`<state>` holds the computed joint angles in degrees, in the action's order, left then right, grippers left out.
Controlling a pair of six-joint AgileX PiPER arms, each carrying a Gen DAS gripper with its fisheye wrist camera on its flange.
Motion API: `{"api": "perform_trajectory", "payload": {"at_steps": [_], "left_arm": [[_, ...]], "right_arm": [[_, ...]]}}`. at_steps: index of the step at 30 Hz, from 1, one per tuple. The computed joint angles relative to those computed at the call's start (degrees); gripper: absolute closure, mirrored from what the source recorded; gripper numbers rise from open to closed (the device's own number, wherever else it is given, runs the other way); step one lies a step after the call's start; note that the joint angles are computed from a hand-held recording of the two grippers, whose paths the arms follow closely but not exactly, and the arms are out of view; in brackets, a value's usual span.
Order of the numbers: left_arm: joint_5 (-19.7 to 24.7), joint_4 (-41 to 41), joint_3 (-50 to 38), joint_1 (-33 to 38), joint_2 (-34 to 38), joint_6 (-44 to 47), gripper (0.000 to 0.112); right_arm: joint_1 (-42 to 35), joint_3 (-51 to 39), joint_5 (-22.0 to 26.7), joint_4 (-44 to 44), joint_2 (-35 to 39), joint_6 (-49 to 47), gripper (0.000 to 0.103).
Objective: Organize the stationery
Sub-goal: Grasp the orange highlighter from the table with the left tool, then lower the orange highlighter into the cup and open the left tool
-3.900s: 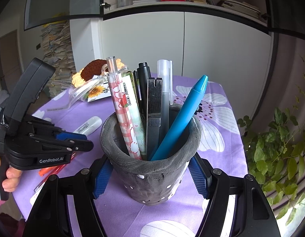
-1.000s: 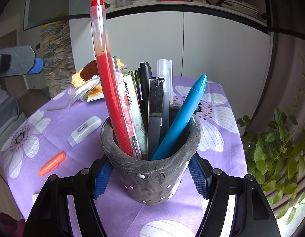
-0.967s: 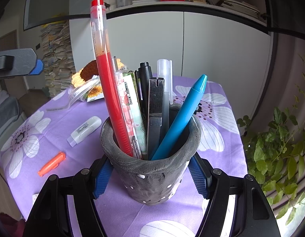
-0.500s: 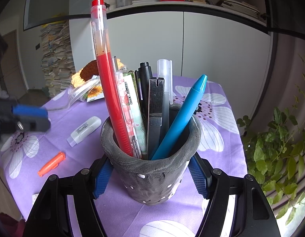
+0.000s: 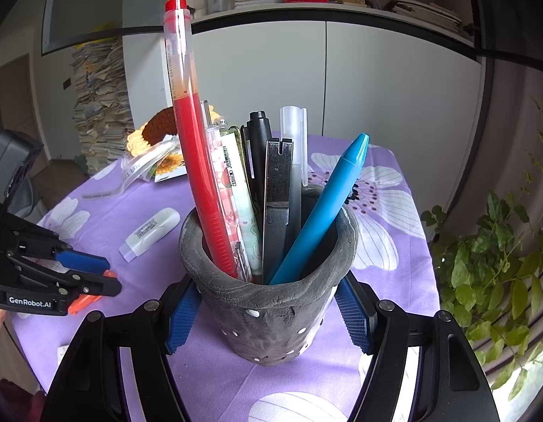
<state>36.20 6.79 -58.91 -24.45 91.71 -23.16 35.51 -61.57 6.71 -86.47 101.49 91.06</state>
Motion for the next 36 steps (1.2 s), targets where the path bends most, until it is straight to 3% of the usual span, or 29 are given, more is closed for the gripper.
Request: {"api": "perform_trajectory", "payload": {"at_steps": [3,5,20,24,28,31,36], "left_arm": [[0.32,0.54,-0.52,-0.3,0.39,-0.03,0.085],[0.66,2.02,-1.16,-0.91,1.06,-1.07,0.101],[-2.02,8.08,-0.25,-6.94,-10.96,-6.64,0.101],[-4.37,3.95,-2.73,-8.15,-12.44,-2.57,0.101],[-9.89,5.36,-5.35,-10.31,-12.99,-2.39,0.101],[-14.12,0.44,-7.46,-10.18,-11.0,2.45,0.101],[-15.82,-14.56,-11.58,-7.93,-5.48,15.13,0.101]], "right_arm": [[0.09,0.08,0.11,-0.24,-0.07,0.29,0.032],[0.12,0.08,0.18,-0.8,-0.05,0.89,0.032],[0.06,0.06,0.1,-0.27,-0.05,0.32,0.032],[0.04,0.07,0.1,-0.27,-0.06,0.29,0.032],[0.03,0.08,0.1,-0.08,-0.1,0.11,0.032],[0.01,0.04,0.07,-0.12,-0.06,0.15,0.032],[0.03,0.06,0.09,0.05,-0.1,-0.03,0.032]]}}
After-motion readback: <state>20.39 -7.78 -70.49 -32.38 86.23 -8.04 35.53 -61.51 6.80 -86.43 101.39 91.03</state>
